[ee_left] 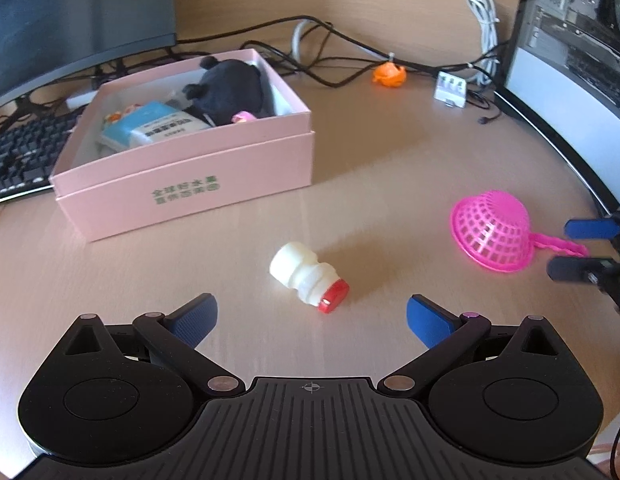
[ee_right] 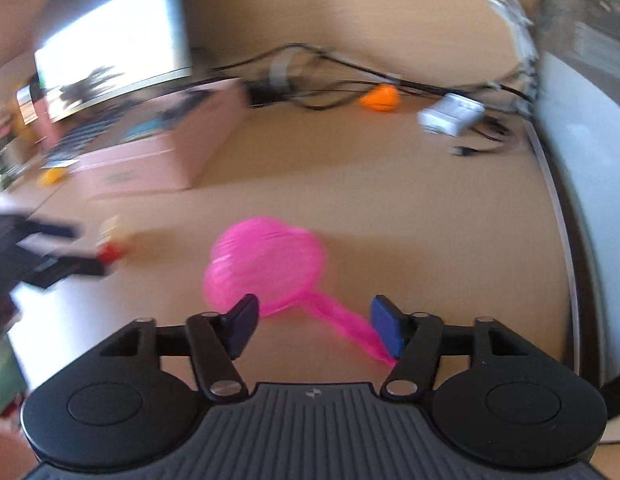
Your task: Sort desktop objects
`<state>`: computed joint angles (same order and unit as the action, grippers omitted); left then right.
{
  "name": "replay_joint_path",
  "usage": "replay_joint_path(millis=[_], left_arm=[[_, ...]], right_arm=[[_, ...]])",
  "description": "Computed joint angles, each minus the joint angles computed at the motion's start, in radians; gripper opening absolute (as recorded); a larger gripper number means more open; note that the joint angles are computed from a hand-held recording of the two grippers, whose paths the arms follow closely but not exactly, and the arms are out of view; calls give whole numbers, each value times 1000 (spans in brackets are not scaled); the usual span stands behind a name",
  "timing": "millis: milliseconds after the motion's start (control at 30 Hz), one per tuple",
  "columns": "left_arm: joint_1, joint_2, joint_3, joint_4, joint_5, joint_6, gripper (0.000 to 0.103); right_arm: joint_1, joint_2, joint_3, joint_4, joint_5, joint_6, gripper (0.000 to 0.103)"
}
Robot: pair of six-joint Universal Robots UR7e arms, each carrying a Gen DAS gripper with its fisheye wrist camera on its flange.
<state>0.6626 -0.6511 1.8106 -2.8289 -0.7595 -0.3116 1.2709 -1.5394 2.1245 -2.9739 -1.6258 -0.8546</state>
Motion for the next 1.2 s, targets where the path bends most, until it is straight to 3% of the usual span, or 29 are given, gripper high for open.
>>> replay_joint_path(millis=[67, 133, 300, 433, 467, 567, 633, 867, 1033, 1200], left_arm=[[-1, 4, -1, -7, -7, 6, 103], [-3, 8, -1, -16, -4, 7, 103], [-7, -9, 19, -27, 13, -1, 103], [-2, -38, 44, -7, -10, 2, 103], [2, -44, 46, 5, -25, 8, 103], [10, -43, 43, 7, -37, 34, 103], [19, -32, 32, -18, -51, 60, 103], [55, 36, -44, -113, -99, 206, 103], [54, 35, -36, -141, -158, 165, 103], [16, 14, 28, -154, -218, 129, 103]], right_arm=[[1, -15, 23, -25, 40, -40, 94], [11, -3, 25, -47, 42, -74, 98], [33, 72, -13, -68, 14, -110, 98], [40, 123, -54, -43, -15, -77, 98], [40, 129, -57, -43, -18, -73, 95], [44, 136, -46, -81, -27, -79, 72], [47, 137, -43, -97, -38, -58, 69], [38, 103, -6, -127, -68, -21, 73], [25, 65, 20, -137, -77, -9, 83], [18, 55, 22, -118, -83, 1, 84]])
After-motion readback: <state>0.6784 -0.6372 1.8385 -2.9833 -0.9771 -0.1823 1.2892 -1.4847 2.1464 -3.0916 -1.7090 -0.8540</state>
